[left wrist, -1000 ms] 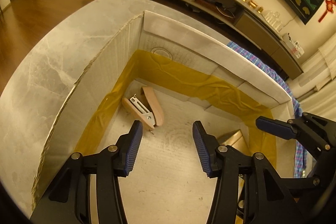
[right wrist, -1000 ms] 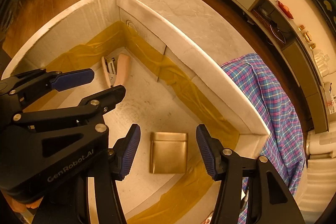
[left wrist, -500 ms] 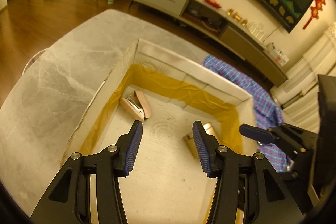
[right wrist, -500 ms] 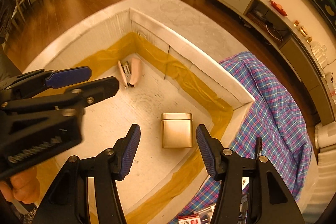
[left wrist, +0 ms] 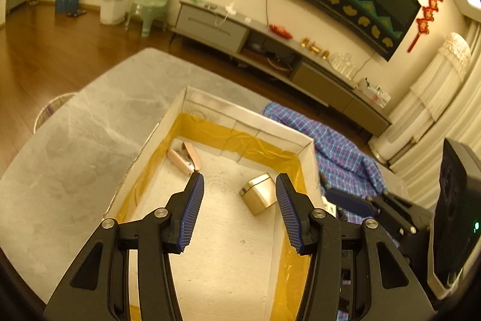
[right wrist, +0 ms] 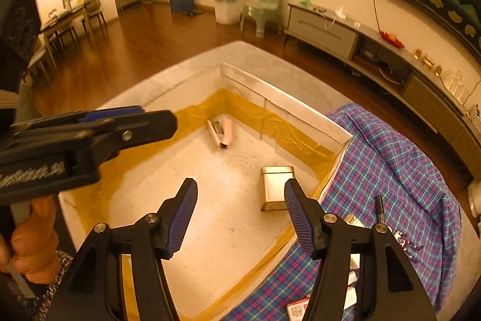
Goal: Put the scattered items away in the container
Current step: 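Move both open tools back over the items on the shirt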
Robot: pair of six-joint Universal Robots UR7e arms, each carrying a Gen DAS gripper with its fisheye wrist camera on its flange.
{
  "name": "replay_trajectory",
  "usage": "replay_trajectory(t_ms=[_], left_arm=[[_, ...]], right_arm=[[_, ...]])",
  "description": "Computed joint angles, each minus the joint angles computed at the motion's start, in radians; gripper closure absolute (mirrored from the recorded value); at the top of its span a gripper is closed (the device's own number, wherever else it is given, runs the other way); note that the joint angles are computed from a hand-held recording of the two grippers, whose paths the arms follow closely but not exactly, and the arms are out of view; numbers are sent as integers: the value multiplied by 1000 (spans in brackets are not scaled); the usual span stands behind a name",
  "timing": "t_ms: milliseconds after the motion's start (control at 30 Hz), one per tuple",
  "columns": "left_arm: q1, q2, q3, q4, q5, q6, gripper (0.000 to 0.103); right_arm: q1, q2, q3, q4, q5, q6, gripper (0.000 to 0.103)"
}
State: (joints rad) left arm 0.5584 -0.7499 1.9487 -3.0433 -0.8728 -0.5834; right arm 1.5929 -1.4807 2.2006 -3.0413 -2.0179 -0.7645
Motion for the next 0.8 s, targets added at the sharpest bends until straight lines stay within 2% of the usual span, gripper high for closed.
replay_trajectory(t_ms=[200,433,633,800], left_arm=[[-34,-10,52,-126,43,37,50],[-81,4,104,-260,45,66,50],[-134,54,116,-361,46,123,50],[-174,95,121,-394,-38,152,50]], right_arm=[[6,-78,88,-59,78,-62,42],[-33,-211,169,-40,237,-91,42],[-123,-321,220,-6,369,-105,42],[-252,-438,253,46,472,-117,42]])
